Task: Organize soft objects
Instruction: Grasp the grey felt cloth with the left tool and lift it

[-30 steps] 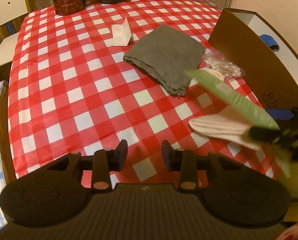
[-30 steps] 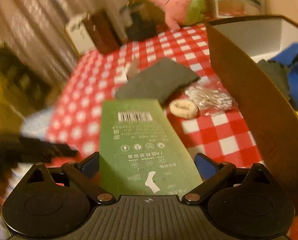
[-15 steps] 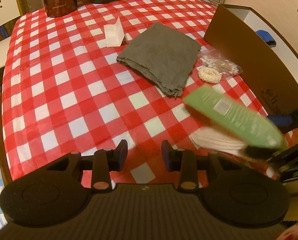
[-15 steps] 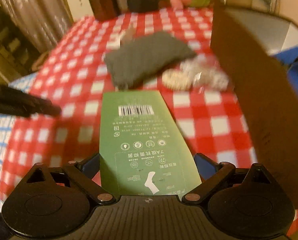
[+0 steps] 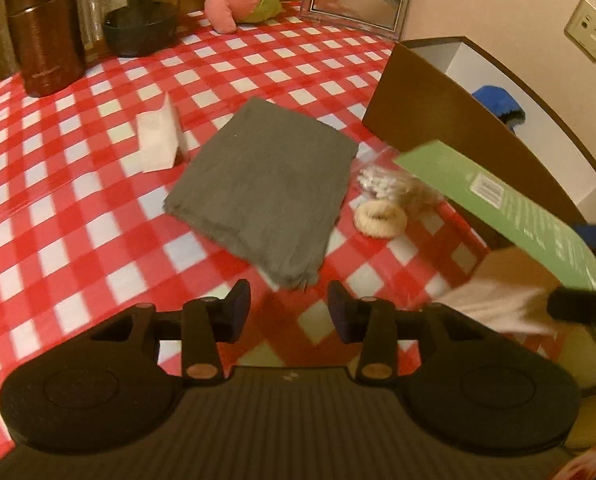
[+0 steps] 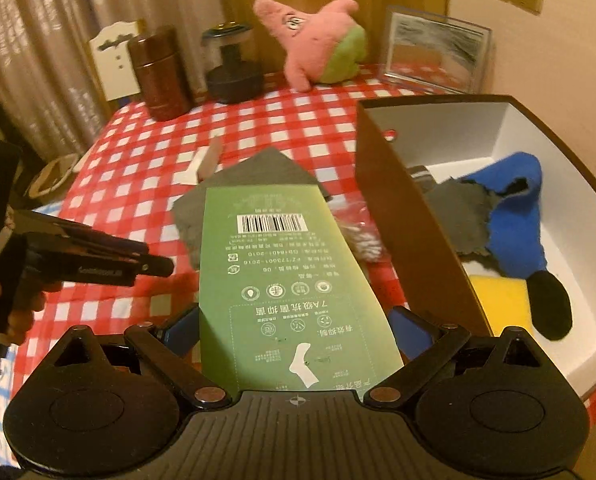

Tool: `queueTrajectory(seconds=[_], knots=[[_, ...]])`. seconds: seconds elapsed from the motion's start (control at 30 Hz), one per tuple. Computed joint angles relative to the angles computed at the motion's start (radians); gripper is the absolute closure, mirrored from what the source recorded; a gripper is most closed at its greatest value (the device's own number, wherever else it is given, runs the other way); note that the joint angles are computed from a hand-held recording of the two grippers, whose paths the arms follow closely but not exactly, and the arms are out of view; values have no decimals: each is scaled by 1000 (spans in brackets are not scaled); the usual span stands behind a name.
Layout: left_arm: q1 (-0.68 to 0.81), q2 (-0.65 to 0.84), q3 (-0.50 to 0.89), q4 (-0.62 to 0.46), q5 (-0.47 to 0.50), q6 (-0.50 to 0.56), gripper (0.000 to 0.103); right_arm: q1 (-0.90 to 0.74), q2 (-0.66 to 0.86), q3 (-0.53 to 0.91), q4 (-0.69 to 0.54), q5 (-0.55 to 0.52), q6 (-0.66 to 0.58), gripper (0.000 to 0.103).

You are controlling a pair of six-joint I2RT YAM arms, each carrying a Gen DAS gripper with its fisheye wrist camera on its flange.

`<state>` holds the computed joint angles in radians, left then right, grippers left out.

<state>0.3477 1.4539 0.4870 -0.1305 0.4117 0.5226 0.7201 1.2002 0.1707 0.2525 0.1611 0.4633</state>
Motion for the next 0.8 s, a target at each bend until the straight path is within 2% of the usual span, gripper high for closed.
queueTrajectory(seconds=[0.1,0.17,0.43,0.53,0.57,0.6,0.67,0.8], knots=[[-40,67,21,56,-11,-26,59,-26,18,13,-5,6,10,6],[-74,114,29,98,-40,-44,53,-46,27,16,-4,1,19,6],[-167,290,83,200,-155,-134,51,-110,130,37,61,-39,21,6],[-190,299,68,253,-197,-136,60,-112,148,42,68,-40,27,6],[-192,297,61,269,-207,-131,68,-114,151,42,69,-42,26,6],[-186,294,54,281,-206,-120,71,-114,153,43,69,-43,26,6],[-160,282,49,277,-168,-103,86,-113,160,45,73,-43,25,6],[-115,199,-4,285,-154,-71,90,-117,159,42,80,-49,17,6]])
